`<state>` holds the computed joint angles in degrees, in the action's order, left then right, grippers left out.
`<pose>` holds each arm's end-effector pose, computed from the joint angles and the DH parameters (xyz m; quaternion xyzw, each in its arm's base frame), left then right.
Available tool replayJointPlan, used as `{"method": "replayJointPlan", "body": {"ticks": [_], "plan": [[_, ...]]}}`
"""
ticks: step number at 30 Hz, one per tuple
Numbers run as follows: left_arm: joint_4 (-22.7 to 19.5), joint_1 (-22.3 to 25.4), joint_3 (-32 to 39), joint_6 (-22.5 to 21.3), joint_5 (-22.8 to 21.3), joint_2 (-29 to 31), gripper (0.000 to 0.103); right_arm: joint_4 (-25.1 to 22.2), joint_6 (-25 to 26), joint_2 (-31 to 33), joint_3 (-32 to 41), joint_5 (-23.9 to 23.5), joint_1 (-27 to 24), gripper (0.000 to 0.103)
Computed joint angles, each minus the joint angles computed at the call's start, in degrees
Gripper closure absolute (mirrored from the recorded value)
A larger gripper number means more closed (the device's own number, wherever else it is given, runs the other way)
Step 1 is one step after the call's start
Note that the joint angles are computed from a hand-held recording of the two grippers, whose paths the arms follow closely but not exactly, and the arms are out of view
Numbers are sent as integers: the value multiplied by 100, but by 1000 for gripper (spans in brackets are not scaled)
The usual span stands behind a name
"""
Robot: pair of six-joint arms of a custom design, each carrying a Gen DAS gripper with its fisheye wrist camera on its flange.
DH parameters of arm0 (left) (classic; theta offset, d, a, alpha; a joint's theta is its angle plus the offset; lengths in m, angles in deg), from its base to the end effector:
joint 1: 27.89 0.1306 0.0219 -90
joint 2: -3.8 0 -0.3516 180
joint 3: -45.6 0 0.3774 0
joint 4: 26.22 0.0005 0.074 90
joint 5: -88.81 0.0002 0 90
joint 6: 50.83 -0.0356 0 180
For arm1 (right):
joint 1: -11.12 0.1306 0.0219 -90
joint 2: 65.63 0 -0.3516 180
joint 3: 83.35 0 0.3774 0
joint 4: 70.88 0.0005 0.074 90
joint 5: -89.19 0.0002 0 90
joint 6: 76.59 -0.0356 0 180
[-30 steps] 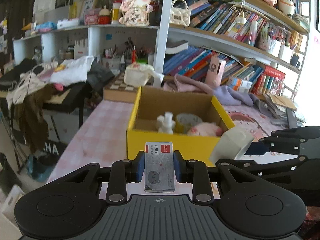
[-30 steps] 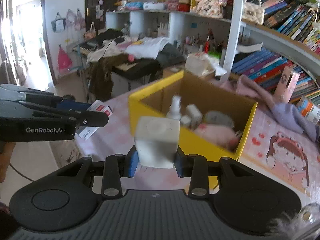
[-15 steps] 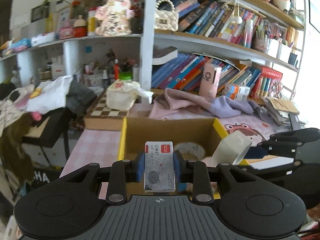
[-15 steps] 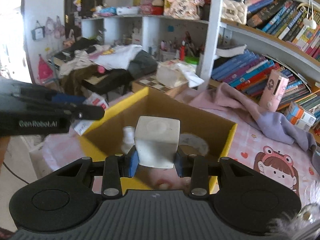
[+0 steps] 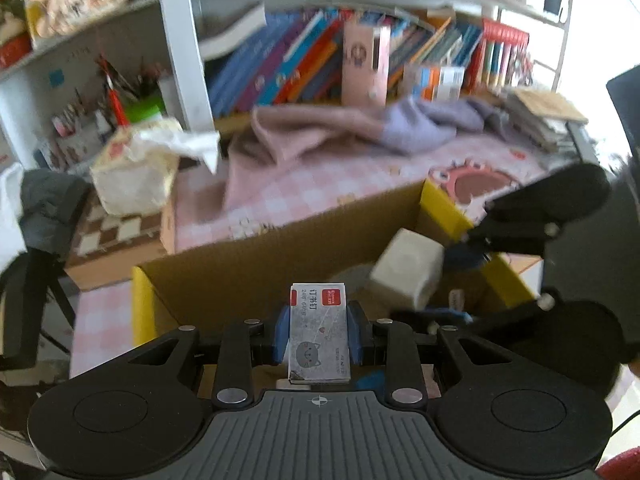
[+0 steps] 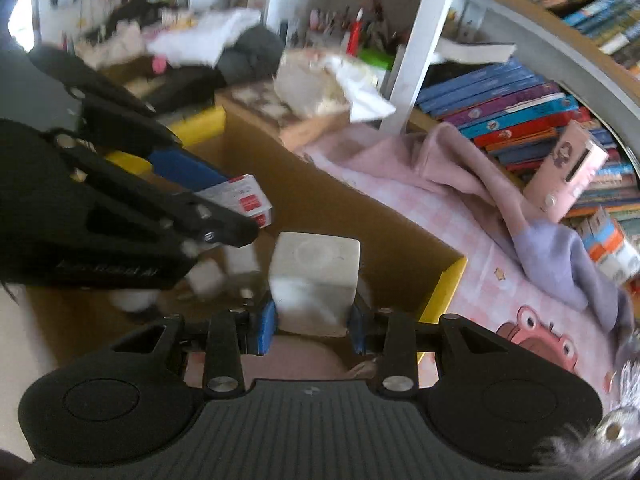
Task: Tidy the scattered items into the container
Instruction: 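Open the left tool over the box while the right tool releases the cube inside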
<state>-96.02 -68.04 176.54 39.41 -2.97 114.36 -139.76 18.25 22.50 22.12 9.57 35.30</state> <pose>0.4363 -0.3673 0.5079 0.3150 0.8834 -0.1060 0.3304 0.4027 0.1732 0.5090 -0.2068 0.9178 -0.0291 0.3377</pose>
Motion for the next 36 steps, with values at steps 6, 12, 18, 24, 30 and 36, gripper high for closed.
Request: {"method": "replayJointPlan", "body": {"ticks": [6, 12, 18, 24, 30, 36], "plan": [[-419, 36, 372, 86, 100, 353, 75, -221, 448, 375, 225, -71, -125, 68], [-482, 7, 408, 78, 73, 380, 73, -197, 565, 400, 187, -276, -117, 63], [-102, -40, 42, 47, 24, 62, 70, 234, 512, 26, -118, -279, -58, 46], [213, -151, -307, 223, -203, -340, 70, 527, 456, -405, -365, -35, 105, 46], [800, -410, -845, 282, -668, -980, 57, 858, 188, -950, -665, 432, 330, 46], [1401, -749, -1512, 348, -1225, -1719, 41, 1070, -334, -1595, -989, 1236, 679, 45]]}}
